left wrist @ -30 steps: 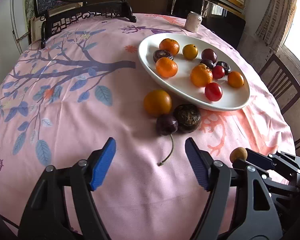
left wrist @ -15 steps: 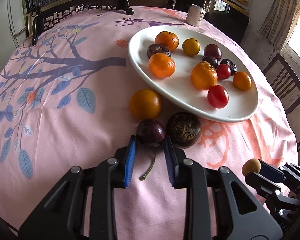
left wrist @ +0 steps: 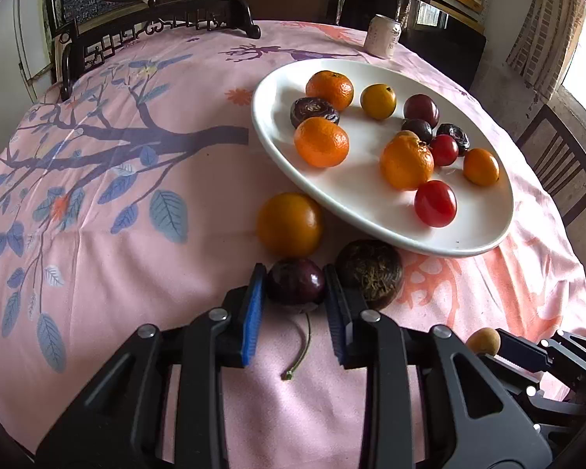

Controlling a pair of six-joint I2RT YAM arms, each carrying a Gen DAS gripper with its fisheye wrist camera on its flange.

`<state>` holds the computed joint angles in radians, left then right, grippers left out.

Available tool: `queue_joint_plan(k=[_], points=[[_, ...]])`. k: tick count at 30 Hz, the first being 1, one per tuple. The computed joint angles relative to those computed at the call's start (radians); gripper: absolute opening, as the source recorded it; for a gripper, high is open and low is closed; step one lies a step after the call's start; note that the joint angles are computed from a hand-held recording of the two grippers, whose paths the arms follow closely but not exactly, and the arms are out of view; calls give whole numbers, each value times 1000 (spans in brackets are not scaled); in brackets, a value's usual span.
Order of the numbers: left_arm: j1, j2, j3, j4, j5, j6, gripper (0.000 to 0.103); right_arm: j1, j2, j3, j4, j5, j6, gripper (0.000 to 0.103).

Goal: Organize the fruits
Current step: 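Place the yellow fruit on the plate with the right tool while the left places the plum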

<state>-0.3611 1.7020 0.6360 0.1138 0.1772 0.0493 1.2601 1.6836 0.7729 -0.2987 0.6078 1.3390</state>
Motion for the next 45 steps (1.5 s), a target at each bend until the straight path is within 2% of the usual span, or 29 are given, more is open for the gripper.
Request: queue_joint_plan(k=[5, 9, 14, 17, 19, 23, 25, 29, 33, 35, 40, 41, 42, 43, 45], points=[[27, -31, -32, 14, 46, 4, 29, 11, 17, 16, -19, 20, 34, 24], [66, -166, -115, 4, 86, 27, 28, 48, 23, 75, -140, 89, 109, 24], [105, -335, -168, -74, 139, 58, 28, 49, -5, 79, -156, 109, 83, 24], [99, -363, -129, -153, 170, 78, 28, 33, -36, 57, -147, 106, 57, 24], [76, -363, -81, -194, 156, 90, 28, 23, -73, 40, -162, 116, 52, 24], [31, -263, 85, -268, 124, 80, 28, -21, -161, -2, -182, 139, 20, 24], [-2, -164, 199, -300, 93, 63, 28, -73, -199, -16, -150, 127, -54, 24], [-75, 44, 435, -355, 27, 26, 29, -231, -214, -11, -36, 40, -269, 24], [-126, 198, 602, -397, -45, 0, 29, -372, -156, 1, 13, -32, -352, 24], [-132, 250, 656, -419, -41, -8, 29, -419, -148, -15, 38, -65, -370, 24], [-145, 316, 721, -439, -45, -10, 30, -447, -131, -24, 68, -66, -411, 24], [-144, 322, 731, -447, -34, -7, 40, -447, -129, -23, 71, -58, -415, 31], [-142, 320, 733, -450, -26, -5, 58, -444, -130, -22, 73, -44, -418, 38], [-139, 304, 718, -437, -23, -8, 63, -436, -135, -21, 66, -25, -415, 52], [-123, 245, 665, -412, -8, 1, 65, -404, -155, -11, 21, 32, -388, 54]])
